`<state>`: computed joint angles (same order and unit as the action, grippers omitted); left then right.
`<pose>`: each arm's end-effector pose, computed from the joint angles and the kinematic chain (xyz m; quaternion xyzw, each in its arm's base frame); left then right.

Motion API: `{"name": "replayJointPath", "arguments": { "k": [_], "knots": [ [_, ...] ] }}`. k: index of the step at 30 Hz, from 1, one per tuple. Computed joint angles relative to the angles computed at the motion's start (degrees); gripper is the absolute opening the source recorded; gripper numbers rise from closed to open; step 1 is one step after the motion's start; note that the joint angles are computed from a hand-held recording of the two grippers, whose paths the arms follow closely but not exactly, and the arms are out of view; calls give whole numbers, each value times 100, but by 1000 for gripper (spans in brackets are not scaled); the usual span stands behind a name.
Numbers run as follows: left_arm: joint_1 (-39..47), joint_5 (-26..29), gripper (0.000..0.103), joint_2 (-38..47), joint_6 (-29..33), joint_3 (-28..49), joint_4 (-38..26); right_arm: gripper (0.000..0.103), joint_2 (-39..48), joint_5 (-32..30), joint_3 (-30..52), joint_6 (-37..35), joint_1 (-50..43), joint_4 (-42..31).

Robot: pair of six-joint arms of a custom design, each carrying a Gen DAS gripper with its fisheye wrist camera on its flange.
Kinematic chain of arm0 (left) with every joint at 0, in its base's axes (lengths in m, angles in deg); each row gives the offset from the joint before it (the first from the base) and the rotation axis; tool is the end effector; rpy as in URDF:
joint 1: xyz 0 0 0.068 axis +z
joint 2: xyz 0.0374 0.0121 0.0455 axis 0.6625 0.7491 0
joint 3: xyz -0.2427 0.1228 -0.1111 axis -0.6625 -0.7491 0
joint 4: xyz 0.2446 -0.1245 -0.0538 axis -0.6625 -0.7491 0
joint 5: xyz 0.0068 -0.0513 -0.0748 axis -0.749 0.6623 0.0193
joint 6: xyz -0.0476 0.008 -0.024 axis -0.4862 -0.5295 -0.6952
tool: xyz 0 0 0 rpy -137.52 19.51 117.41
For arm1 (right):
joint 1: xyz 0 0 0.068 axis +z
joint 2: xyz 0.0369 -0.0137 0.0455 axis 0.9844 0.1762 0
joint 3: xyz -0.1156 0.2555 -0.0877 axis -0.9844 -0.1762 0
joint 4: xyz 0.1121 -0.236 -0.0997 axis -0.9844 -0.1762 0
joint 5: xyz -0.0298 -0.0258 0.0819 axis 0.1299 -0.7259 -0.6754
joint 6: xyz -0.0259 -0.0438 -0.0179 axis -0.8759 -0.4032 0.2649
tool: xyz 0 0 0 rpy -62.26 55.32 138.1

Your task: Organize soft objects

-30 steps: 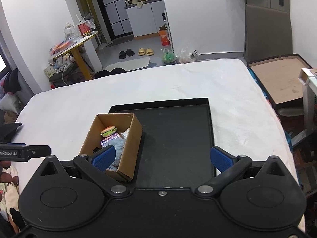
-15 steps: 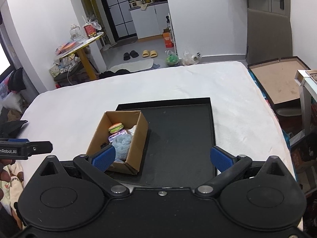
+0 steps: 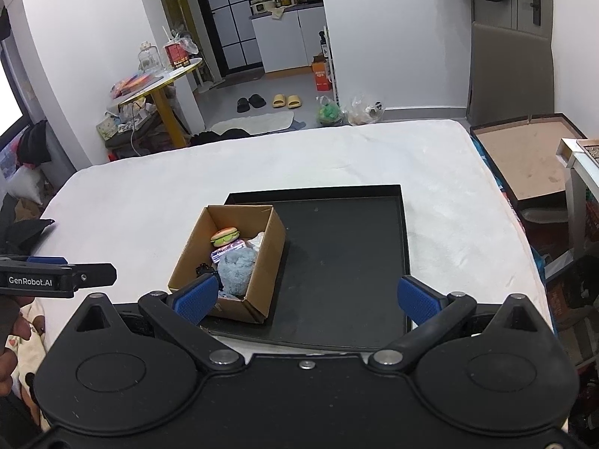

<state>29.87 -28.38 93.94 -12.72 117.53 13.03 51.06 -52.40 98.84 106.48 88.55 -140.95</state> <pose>0.2476 -0.0619 0.3528 0.2738 0.9017 -0.1325 0.3073 0.1000 0.0051 0.3121 0.2185 0.8917 -0.0039 0.3965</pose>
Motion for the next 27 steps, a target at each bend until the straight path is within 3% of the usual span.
{"name": "replayJointPath", "arguments": {
  "k": [27],
  "knots": [
    [-81,12,103,-32,-30,-14,-19,103,94,27,-108,138,126,17]
  ]
}}
